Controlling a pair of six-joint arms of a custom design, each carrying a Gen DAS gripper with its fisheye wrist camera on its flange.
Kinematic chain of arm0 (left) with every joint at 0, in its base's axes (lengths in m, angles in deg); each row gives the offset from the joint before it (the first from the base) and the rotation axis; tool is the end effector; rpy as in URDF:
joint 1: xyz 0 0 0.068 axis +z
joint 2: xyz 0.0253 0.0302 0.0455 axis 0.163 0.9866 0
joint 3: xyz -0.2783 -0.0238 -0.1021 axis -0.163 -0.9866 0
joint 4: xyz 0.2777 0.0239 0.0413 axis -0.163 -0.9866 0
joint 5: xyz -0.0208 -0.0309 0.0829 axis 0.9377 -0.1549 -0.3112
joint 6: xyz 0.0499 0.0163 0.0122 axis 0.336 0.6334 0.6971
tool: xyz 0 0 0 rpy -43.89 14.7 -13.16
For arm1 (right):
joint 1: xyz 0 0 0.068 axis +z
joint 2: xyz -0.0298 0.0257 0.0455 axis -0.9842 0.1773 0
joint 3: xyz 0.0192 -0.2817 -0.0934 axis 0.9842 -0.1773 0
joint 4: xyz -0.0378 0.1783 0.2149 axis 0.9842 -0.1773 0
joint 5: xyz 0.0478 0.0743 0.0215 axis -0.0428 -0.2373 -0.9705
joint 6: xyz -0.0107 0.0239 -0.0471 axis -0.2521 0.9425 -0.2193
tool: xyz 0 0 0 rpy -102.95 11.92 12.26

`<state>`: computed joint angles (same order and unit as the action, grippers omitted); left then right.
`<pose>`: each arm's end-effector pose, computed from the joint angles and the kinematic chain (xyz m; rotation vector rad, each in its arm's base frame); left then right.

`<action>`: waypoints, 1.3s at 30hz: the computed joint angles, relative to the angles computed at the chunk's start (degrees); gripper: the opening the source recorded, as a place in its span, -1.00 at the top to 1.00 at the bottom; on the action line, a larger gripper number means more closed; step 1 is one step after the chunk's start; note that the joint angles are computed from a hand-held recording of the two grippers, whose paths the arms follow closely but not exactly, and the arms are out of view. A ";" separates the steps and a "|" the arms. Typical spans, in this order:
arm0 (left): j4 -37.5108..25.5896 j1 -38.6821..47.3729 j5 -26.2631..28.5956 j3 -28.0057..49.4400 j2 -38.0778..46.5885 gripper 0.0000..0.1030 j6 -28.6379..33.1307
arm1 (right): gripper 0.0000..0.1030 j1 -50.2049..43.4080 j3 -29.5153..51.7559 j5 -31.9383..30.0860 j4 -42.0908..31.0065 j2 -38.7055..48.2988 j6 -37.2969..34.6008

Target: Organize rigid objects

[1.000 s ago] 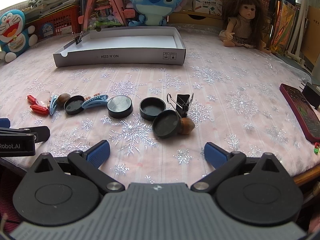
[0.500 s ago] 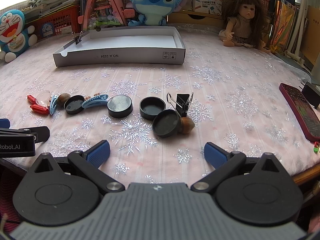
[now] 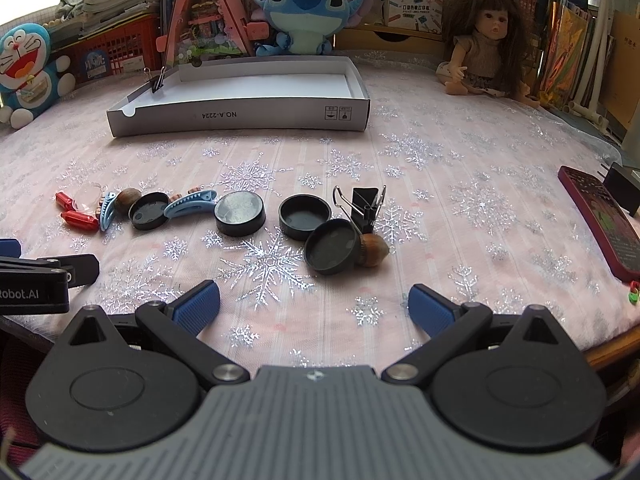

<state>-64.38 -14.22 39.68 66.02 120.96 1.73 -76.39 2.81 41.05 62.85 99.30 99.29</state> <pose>0.3076 -0.1322 0.1202 0.3990 2.3695 -0.1532 0.2396 0.0041 0.1271 0.3836 2.3337 -0.1867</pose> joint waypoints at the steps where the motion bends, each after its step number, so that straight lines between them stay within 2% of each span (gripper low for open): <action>1: 0.23 0.11 0.19 -0.07 0.03 -1.00 0.20 | -1.00 0.08 -0.60 0.14 0.85 -0.23 -0.03; 8: 1.41 0.85 1.21 -1.12 -0.74 -1.00 1.02 | -1.00 0.14 -2.99 0.73 6.17 0.30 -0.45; 11: 6.04 1.55 2.05 -2.88 -0.23 -1.00 1.81 | -1.00 1.89 -7.38 3.89 18.59 3.54 -0.53; 12: 8.55 1.74 2.19 -3.87 0.10 -1.00 2.12 | -1.00 2.61 -7.73 4.99 19.41 3.78 -0.05; 14: 11.45 1.94 2.51 -5.07 0.48 -1.00 2.67 | -1.00 2.35 -7.07 4.50 17.74 3.24 -0.47; 20: 10.31 3.00 4.75 -4.35 0.36 -0.95 1.78 | -1.00 -1.55 -6.28 -0.86 14.81 0.85 -3.90; 23: 10.75 4.04 6.69 -4.76 -0.50 -0.71 0.54 | -0.95 -2.56 -7.07 -2.15 15.76 -0.28 -5.18; 25: 10.76 4.23 7.44 -4.80 -0.92 -0.46 0.48 | -0.87 -2.76 -7.35 -2.23 16.17 -0.76 -5.92; 26: 10.68 4.23 7.70 -4.77 -1.09 -0.40 0.57 | -0.84 -2.74 -7.46 -2.15 16.37 -0.88 -6.21; 28: 10.65 4.10 8.49 -4.91 -1.50 -0.17 1.04 | -0.73 -2.87 -7.57 -2.44 16.46 -1.07 -7.03; 31: 10.86 3.70 8.92 -4.97 -1.63 0.02 1.94 | -0.54 -2.98 -7.18 -2.74 15.81 -0.84 -7.62; 38: 11.84 3.06 7.38 -3.85 -0.37 0.04 2.57 | -0.25 -3.05 -6.01 -3.25 16.38 0.90 -9.68; 39: 12.14 3.00 7.29 -3.78 -0.24 0.04 2.69 | -0.14 -3.19 -5.72 -3.51 16.27 1.20 -9.84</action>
<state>-52.23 -11.22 46.97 62.23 120.72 4.42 -79.58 -2.91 37.54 79.12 100.50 89.45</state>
